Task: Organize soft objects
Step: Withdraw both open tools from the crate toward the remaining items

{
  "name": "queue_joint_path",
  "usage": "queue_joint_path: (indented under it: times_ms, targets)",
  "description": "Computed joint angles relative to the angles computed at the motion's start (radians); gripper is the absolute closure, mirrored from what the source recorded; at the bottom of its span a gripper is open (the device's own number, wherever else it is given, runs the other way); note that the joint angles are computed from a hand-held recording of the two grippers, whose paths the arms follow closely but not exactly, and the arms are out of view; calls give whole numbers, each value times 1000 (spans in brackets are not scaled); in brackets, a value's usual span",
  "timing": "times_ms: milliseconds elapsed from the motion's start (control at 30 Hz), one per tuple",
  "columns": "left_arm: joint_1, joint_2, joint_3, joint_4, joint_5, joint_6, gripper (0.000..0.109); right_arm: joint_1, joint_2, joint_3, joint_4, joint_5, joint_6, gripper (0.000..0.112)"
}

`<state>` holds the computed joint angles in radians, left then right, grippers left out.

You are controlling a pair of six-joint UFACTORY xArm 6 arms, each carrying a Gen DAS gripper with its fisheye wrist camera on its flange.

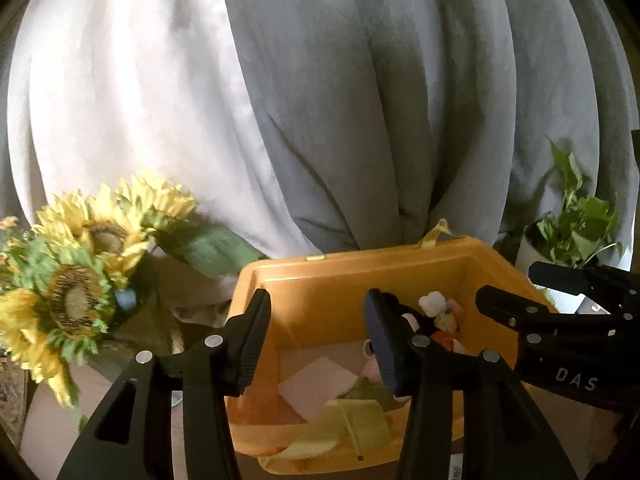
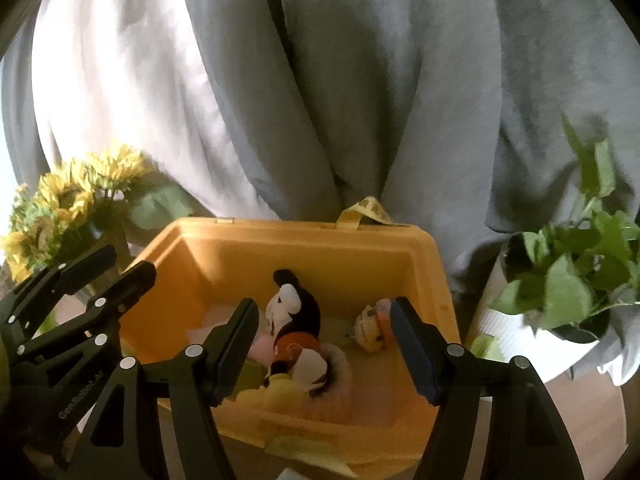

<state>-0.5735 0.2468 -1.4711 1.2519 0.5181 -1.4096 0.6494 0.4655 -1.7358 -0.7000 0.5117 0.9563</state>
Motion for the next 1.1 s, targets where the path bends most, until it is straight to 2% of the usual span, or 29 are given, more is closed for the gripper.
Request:
queue_joint_path:
  times_ms: [333,500,600,800,967,1100]
  targets:
    - [-66,-128,98,52,87,-61,49,26,-139,135,-112,-8,118,43]
    - [-117,-192,147,64,162,-91,37,38,-206,201,-144,-15,162,43]
    - [-149,-227,176,70,209,-107,31,46,-247,242,-187,-5,208,33]
    - [-222,-269,213,62,313,-119,22,55,-328,332,-232,1,269,28]
    - [-282,-300,250,58,378,-156,19,50,-386,409,-244,-19,295,27]
    - [-330,-301,254,47,437,-182,19,35,-424,467,-235,-73,278,27]
